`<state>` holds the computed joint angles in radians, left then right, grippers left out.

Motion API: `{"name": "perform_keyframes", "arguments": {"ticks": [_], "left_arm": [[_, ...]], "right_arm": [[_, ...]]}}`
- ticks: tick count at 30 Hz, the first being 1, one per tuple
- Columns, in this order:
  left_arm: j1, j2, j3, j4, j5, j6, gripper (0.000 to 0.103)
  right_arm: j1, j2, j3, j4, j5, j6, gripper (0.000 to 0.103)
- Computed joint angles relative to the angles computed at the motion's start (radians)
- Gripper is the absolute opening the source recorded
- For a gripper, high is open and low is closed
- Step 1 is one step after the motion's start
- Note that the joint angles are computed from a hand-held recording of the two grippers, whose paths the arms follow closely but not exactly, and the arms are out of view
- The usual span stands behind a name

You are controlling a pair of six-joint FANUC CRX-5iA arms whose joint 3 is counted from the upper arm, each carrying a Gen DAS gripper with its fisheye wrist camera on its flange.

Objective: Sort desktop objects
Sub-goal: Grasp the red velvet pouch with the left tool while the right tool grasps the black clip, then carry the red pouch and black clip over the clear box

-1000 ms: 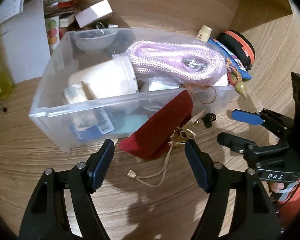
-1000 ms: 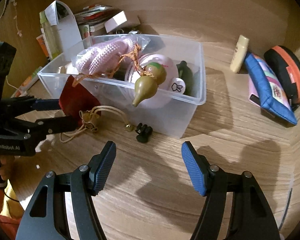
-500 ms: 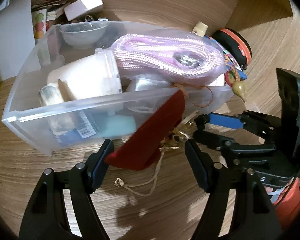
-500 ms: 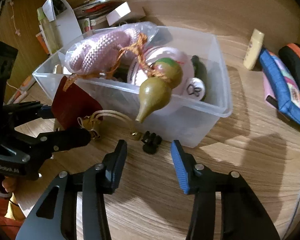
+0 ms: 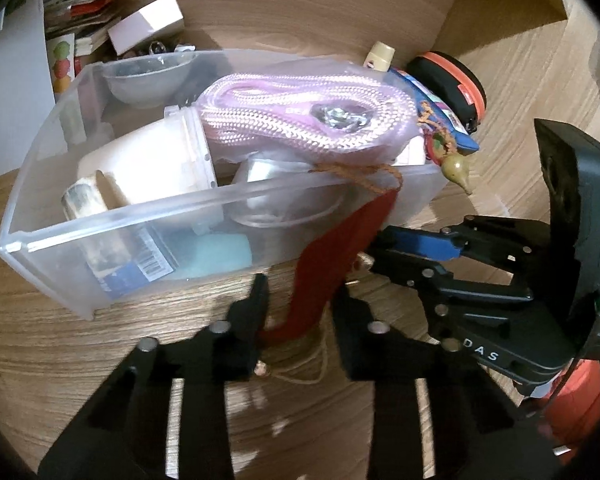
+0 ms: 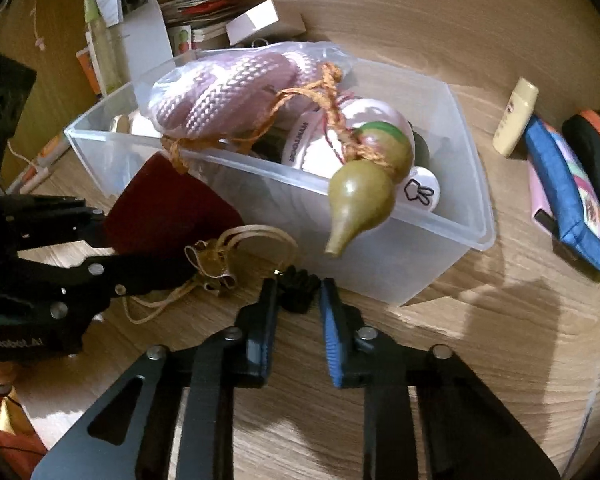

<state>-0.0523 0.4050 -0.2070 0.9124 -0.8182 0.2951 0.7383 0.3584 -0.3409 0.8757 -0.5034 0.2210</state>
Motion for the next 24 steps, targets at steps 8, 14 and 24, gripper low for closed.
{"name": "perform_keyframes", "arguments": {"ticks": [8, 14, 24], "left_arm": [[0.0, -0.027, -0.039, 0.037, 0.028, -0.035, 0.017], [0.009, -0.078, -0.104, 0.098, 0.056, -0.085, 0.015], [0.052, -0.151, -0.181, 0.18, 0.058, -0.148, 0.015]], "right_arm": [[0.006, -0.024, -0.029, 0.011, 0.023, -0.02, 0.019], [0.011, -0.066, -0.082, 0.086, 0.04, -0.102, 0.019], [0.025, -0.135, -0.147, 0.205, 0.04, -0.222, 0.019]]}}
